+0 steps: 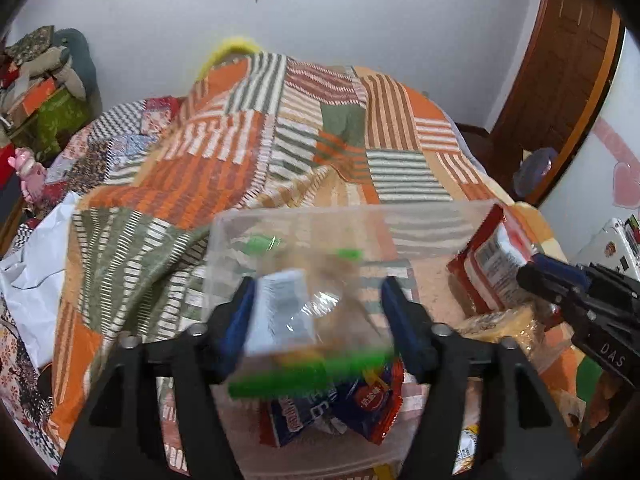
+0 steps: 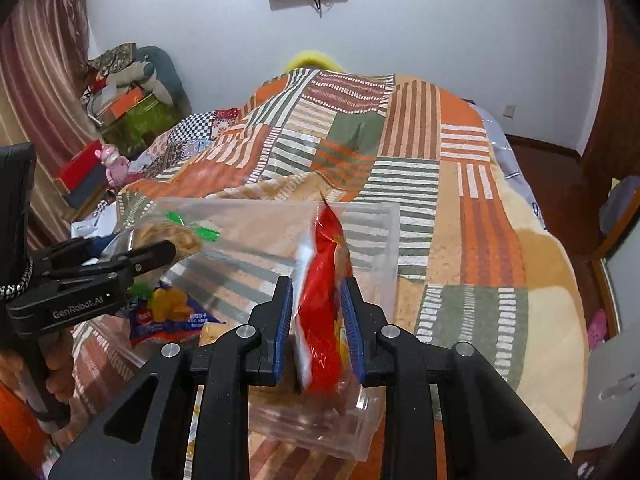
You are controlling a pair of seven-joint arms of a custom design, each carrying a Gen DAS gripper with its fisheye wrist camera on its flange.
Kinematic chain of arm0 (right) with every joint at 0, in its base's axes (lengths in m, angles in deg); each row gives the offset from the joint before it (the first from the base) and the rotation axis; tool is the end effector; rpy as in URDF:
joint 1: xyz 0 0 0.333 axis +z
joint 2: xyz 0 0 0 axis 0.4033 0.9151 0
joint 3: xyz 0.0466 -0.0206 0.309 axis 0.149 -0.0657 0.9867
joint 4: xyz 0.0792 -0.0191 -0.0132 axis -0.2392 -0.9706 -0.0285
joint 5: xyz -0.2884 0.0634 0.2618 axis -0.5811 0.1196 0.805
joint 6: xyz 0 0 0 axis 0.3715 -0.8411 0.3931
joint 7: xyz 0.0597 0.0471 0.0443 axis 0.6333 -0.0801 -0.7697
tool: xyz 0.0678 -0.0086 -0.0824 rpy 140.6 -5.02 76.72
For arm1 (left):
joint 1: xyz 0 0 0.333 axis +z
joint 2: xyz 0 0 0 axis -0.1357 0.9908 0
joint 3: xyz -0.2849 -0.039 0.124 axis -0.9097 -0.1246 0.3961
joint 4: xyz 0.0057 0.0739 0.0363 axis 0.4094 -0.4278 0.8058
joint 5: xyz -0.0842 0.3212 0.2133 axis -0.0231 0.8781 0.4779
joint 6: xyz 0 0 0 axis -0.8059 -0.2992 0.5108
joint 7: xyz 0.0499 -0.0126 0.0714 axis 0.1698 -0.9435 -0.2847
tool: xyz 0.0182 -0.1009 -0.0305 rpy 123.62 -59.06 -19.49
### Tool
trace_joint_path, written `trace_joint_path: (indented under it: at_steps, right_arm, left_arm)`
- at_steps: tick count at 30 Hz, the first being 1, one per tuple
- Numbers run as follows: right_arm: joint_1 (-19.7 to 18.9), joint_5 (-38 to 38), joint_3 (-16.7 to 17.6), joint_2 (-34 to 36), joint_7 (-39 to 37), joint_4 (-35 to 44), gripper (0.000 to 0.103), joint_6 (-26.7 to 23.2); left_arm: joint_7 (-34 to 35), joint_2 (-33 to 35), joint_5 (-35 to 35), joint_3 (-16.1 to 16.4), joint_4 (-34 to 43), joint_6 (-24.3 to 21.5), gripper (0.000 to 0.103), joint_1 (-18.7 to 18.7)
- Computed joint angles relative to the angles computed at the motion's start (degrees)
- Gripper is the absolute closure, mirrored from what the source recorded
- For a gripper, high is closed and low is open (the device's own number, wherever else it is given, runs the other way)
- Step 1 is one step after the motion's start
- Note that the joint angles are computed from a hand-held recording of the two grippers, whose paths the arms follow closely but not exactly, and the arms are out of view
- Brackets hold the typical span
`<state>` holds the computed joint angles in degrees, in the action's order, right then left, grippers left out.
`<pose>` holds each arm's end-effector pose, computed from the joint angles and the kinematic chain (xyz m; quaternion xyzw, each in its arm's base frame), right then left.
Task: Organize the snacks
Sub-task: 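Open both grippers to drop the bags into the clear box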
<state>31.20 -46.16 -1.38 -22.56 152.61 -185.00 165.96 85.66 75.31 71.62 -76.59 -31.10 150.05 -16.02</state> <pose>0.4855 0.1457 0.4779 -0.6554 0.6562 -0.1960 0.3184 0.5835 -0.2390 0.4617 -0.5480 0.7592 -0.3162 0.1524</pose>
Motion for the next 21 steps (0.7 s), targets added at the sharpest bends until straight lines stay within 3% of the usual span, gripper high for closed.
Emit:
trace_joint_path:
  at_steps: [4, 9, 14, 21]
  right_arm:
    - [-1.5, -2.7, 1.6, -1.7, 2.1, -0.7, 0.069, 0.2]
    - [-2.5, -3.6, 2.8, -4.9, 3.1, -2.7, 0.056, 1.5]
    - [-3.5, -2.7, 4.4, -10.6, 3.1, -6.7, 0.044, 2.6]
    - [-2.6, 0.7, 5.6, -18.7, 1.4, -12.5, 0.039, 2.2]
  left_arm:
    - [4.3, -3.4, -4.6, -1.0, -3.0, 2.5, 0.033, 0.9]
    - [10.1, -7.5, -10.7, 0.0, -5.9, 2.8, 0.032, -0.5]
    - [15.5, -13.0, -16.1, 3.1, -10.9, 4.0, 0.024, -4.1]
    - [19.0, -20.7, -19.9, 8.6, -18.5, 3.3, 0.023, -10.2]
